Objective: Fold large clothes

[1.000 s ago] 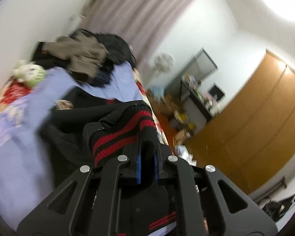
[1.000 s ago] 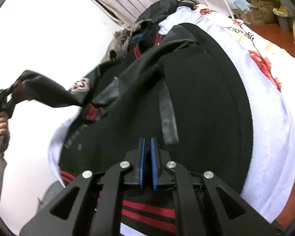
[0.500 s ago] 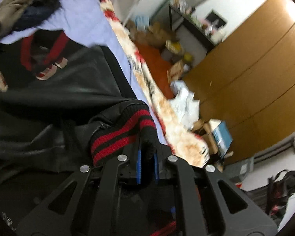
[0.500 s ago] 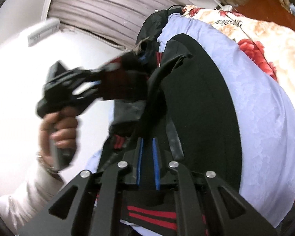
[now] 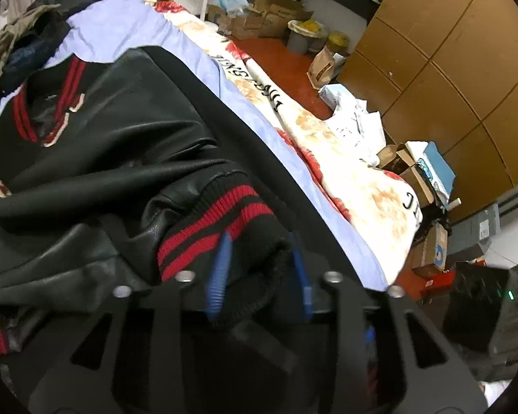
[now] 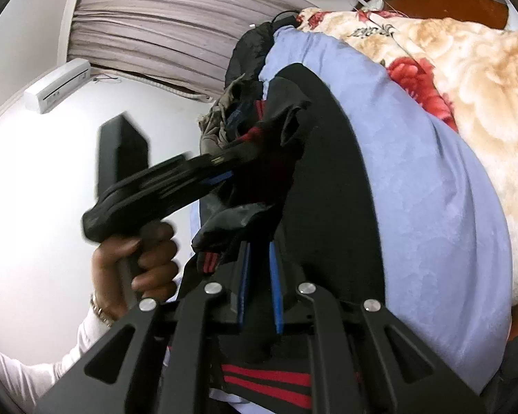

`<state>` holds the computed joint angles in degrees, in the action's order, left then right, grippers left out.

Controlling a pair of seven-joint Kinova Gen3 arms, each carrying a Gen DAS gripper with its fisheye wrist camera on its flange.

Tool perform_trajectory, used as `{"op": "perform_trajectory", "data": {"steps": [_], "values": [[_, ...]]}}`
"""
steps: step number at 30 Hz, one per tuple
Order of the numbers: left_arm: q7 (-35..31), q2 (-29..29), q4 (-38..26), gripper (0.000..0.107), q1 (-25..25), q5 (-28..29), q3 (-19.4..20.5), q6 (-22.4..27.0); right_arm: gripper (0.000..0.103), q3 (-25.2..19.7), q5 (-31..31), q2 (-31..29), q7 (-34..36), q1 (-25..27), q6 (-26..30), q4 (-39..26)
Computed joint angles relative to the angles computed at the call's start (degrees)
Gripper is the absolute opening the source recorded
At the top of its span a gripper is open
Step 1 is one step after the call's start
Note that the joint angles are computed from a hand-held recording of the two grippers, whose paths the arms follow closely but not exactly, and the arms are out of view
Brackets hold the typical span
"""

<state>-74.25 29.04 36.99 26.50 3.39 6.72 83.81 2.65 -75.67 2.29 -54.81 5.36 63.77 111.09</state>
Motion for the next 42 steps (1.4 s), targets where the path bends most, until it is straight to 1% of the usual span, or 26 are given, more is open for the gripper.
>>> {"op": "perform_trajectory", "data": {"steps": [1,2,3,4,5,8,11,13,15,17,18,19,20,22,23,27,29,30,31,32,33,34,36,39,40,42], "values": [[-0.94,-1.23,1.75,0.048,0.37,0.45,-1.14,-1.67,0.014,-0.02,0.27,-0.09,-0.10,-0.05,-0.19,0.03],[-0.96,-2.60,3.38,0.049,0.32,-0.03,-1.21,-2.42,0.014,-0.12,0.68,-0.20,-0.35,-0.22,-0.51,-0.06],[-1.02,-3.94,4.94,0.054,-0.37,-0.87,-0.25,-3.13,0.015,-0.26,1.41,-0.36,-0.80,-0.46,-0.93,-0.23],[-1.10,-5.79,7.55,0.067,-0.90,-1.51,0.10,-4.77,0.015,-0.35,2.02,-0.42,-1.15,-0.68,-1.24,-0.41],[-1.12,-7.65,10.21,0.070,-0.98,-1.72,-0.61,-6.59,0.015,-0.42,2.47,-0.52,-1.35,-0.86,-1.50,-0.46],[-3.03,-12.62,18.17,0.070,-5.88,1.75,-0.04,-12.03,0.015,-0.82,3.46,-1.11,-2.30,-1.75,-3.09,-0.53],[-3.40,-16.28,25.94,0.070,-9.18,1.78,-0.68,-17.79,0.015,-1.36,5.09,-1.43,-3.62,-2.95,-4.81,-0.99],[-4.67,-17.76,30.77,0.070,-11.86,2.76,-1.09,-21.72,0.015,-1.94,9.16,-2.32,-6.32,-4.23,-6.23,-2.67],[-4.73,-17.62,33.84,0.070,-14.03,3.14,-1.63,-23.75,0.015,-2.28,13.82,-3.97,-7.48,-7.34,-9.75,-4.03],[-5.23,-17.26,35.47,0.060,-15.71,3.66,-1.52,-24.72,0.015,-4.55,18.48,-4.74,-8.82,-8.17,-11.92,-5.94],[-5.32,-16.50,35.46,0.048,-15.84,2.51,-1.88,-24.23,0.015,-7.19,20.81,-4.96,-9.62,-7.29,-13.09,-7.24],[-5.36,-15.91,35.33,0.038,-16.25,2.01,-1.99,-23.61,0.015,-8.77,23.14,-4.58,-11.31,-7.05,-13.32,-9.25],[-5.28,-15.57,35.45,0.033,-16.77,2.12,-2.08,-23.50,0.015,-9.85,25.47,-3.95,-13.43,-7.86,-13.34,-11.90],[-4.50,-15.15,36.02,0.008,-17.82,2.35,-2.50,-23.53,0.015,-9.22,30.13,-1.87,-17.41,-12.11,-12.53,-17.21],[-3.73,-14.67,35.95,0.003,-18.06,1.69,-2.85,-22.71,0.015,-8.55,32.46,-0.56,-19.56,-14.77,-12.63,-19.86],[-2.30,-14.20,37.04,0.003,-20.27,2.78,-3.40,-22.13,0.015,-4.37,41.05,6.24,-25.98,-25.30,-12.74,-30.48],[-1.65,-14.69,38.05,0.003,-20.43,1.96,-3.56,-22.39,0.014,0.18,45.71,9.72,-30.17,-30.61,-9.90,-35.79],[-1.66,-14.79,38.33,0.003,-20.55,1.79,-3.50,-22.47,0.013,1.98,48.04,11.61,-32.32,-32.24,-7.68,-38.45],[-1.80,-14.93,38.81,0.003,-20.81,1.84,-3.46,-22.55,0.009,2.84,50.37,13.35,-34.45,-32.81,-5.35,-40.83],[-1.95,-15.25,39.42,0.003,-21.13,2.11,-3.43,-22.77,0.002,3.11,52.70,14.81,-36.43,-32.79,-3.02,-42.57],[-2.01,-15.45,39.80,0.003,-21.52,2.54,-3.43,-22.90,0.000,2.70,55.02,15.87,-37.63,-32.08,-1.55,-43.30],[-2.40,-15.92,40.60,0.003,-22.34,3.69,-3.45,-23.34,0.000,1.23,56.41,16.15,-38.10,-30.40,-0.88,-42.99],[-3.25,-16.74,41.80,0.003,-23.74,5.73,-3.49,-23.93,0.000,-2.41,56.39,17.61,-38.36,-25.10,1.48,-42.07],[-3.07,-16.78,41.72,0.003,-23.97,6.41,-3.38,-23.72,0.000,-8.16,54.36,18.51,-35.79,-17.84,2.09,-40.37],[-2.84,-16.87,41.90,0.003,-23.92,6.25,-3.44,-23.78,0.000,-9.65,54.70,18.61,-36.15,-16.64,2.54,-40.68],[-1.51,-17.07,41.92,0.003,-23.14,4.86,-3.54,-23.71,0.000,-10.29,56.04,18.35,-36.56,-17.03,4.85,-43.55]]}}
